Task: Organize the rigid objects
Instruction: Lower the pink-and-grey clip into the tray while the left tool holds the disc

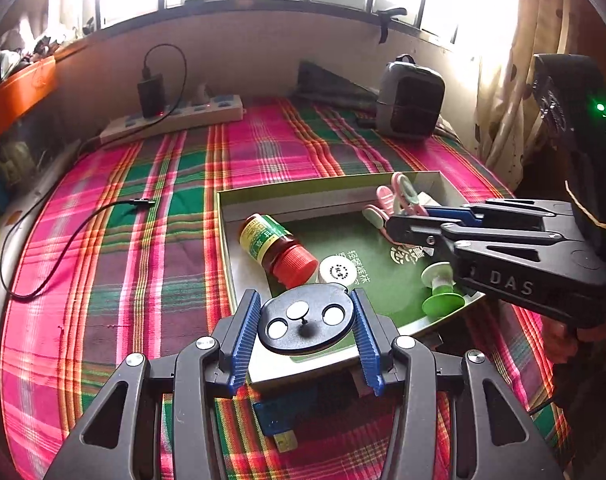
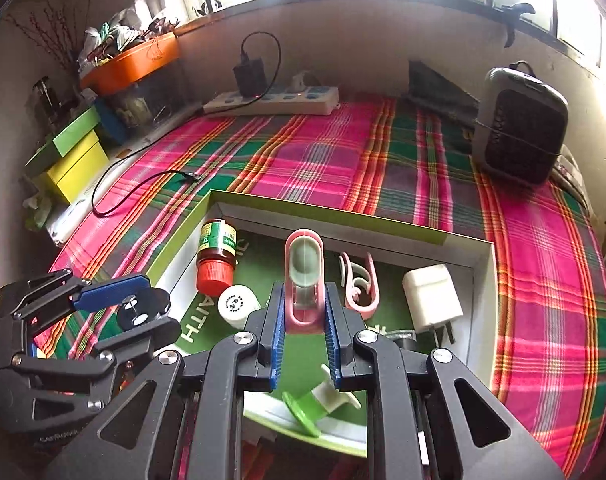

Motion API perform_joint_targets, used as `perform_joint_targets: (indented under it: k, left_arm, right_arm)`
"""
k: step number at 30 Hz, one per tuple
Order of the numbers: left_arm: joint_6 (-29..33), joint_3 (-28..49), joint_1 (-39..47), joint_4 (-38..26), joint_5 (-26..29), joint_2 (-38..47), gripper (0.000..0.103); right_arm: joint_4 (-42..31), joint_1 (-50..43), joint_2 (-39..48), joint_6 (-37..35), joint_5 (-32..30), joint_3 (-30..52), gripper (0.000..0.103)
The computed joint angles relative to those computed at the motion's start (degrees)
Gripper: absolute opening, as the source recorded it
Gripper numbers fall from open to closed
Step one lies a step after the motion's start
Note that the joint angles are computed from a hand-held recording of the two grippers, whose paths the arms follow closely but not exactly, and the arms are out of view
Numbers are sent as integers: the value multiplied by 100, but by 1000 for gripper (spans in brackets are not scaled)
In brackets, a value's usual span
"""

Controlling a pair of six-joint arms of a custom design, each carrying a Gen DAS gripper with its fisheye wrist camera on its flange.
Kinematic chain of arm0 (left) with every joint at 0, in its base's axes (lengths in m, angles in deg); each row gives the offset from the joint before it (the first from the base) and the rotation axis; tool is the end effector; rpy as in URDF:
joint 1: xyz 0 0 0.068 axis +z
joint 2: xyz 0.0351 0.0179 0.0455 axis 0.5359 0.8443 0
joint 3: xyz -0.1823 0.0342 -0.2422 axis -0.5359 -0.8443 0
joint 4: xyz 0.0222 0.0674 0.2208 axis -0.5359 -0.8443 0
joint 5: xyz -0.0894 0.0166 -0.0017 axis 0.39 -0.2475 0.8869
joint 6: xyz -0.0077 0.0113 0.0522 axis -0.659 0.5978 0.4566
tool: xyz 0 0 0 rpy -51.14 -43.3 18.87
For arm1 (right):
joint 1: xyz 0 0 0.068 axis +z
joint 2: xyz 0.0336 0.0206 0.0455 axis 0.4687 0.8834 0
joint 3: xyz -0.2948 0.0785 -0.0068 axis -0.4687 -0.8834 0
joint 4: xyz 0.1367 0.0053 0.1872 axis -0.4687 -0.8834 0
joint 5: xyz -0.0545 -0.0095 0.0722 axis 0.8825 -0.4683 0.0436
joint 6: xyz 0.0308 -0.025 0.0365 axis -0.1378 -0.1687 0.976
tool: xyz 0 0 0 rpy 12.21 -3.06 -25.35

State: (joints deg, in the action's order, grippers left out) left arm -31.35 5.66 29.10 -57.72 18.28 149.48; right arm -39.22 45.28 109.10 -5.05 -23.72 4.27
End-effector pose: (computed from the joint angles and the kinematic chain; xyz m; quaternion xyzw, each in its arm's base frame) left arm 0.2606 -0.0210 0.1591 0.0862 0.9300 -0.0769 0.3489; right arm 0.3123 0.1047 0.1490 -0.1931 0.9201 0.1354 0.3127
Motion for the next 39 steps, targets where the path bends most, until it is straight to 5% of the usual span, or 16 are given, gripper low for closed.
perform_joint_targets:
  k: [16,39]
  left_arm:
    - [54,354,-81,15,1,595,45]
    - [80,388,-116,28,-2,695,45]
  right_arm:
    - [-491,112,787,-200,-65,813,19]
    - [-411,228,1000,-222,51,895,19]
